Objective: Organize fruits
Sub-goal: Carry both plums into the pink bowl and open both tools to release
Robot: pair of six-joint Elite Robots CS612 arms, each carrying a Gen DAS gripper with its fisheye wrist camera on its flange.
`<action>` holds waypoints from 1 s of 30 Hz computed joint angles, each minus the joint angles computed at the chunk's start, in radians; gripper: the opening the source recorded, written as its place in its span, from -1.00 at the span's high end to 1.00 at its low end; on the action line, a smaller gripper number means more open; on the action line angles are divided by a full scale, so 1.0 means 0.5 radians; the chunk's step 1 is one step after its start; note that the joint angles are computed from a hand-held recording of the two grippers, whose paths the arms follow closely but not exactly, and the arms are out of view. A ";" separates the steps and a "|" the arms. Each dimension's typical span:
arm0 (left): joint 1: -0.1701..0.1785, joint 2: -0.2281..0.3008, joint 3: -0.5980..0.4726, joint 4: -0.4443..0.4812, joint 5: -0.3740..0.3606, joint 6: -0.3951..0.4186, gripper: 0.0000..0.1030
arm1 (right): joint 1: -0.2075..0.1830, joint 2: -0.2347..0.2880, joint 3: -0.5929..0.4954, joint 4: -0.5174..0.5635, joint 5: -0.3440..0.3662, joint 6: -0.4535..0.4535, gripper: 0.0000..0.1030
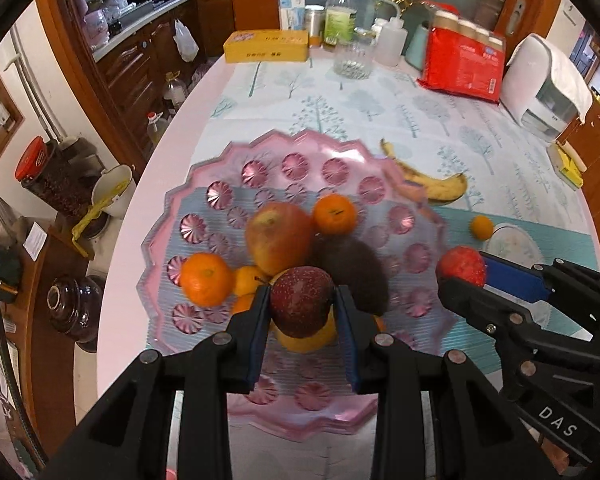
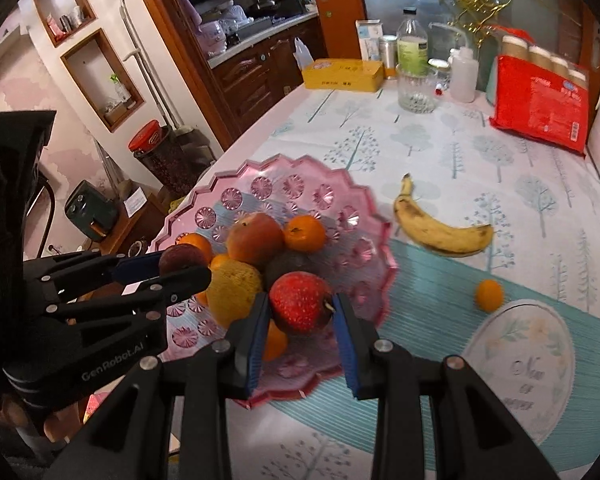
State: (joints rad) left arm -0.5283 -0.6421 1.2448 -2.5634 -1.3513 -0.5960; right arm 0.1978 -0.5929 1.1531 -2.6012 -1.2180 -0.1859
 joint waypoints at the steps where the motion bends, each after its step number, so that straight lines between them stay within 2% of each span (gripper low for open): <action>1: 0.010 0.004 0.002 0.003 -0.015 0.012 0.42 | 0.008 0.011 -0.014 0.014 -0.010 0.010 0.36; 12: 0.072 0.068 -0.034 0.066 -0.122 0.122 0.42 | 0.080 0.109 -0.127 0.115 -0.173 0.144 0.36; 14: 0.078 0.074 -0.030 0.034 -0.131 0.143 0.42 | 0.087 0.120 -0.136 0.124 -0.193 0.168 0.36; 30: 0.104 0.104 -0.064 0.073 -0.133 0.207 0.40 | 0.127 0.130 -0.139 0.109 -0.341 0.239 0.36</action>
